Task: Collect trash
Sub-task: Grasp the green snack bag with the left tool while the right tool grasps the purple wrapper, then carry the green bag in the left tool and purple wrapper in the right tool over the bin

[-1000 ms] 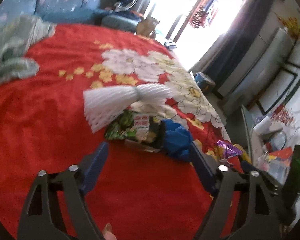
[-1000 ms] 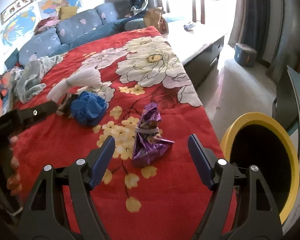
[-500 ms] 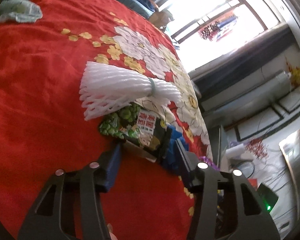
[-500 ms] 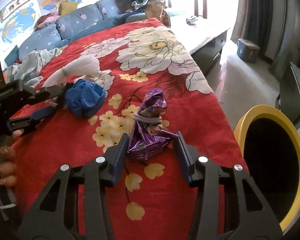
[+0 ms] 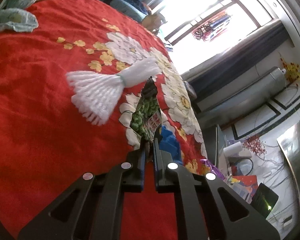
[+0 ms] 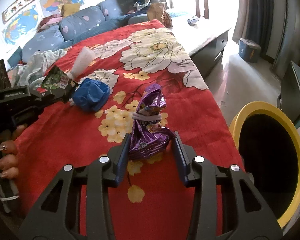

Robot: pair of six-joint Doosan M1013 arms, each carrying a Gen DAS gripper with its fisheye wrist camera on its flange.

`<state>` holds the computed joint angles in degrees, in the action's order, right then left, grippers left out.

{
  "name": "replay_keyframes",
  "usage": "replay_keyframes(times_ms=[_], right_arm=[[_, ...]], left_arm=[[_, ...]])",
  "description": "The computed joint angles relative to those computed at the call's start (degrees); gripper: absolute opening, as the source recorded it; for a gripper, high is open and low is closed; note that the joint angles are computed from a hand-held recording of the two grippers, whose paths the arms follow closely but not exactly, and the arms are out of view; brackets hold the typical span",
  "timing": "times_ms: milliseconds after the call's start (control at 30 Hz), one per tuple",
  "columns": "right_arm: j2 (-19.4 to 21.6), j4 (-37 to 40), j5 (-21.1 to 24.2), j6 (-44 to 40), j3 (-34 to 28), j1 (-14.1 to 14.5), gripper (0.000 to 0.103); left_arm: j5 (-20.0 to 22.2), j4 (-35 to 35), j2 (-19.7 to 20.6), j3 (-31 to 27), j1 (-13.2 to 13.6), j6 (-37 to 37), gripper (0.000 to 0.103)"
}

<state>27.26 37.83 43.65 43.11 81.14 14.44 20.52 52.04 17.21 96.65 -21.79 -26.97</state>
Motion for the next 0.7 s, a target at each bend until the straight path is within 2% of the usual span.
replay_keyframes(times_ms=[400,700], right_arm=[[-1.59,4.15,0.68,-2.19,0.94,-1.81,0.033],[-2.12,5.59,-0.85,-1.47,0.92,-3.14,0.033]], left_arm=[[4.56,1.66,-0.55,-3.04,-3.0,9.02,0.006],[5.71,-0.37,0.72,-6.25,-4.63,17.67,0.006]])
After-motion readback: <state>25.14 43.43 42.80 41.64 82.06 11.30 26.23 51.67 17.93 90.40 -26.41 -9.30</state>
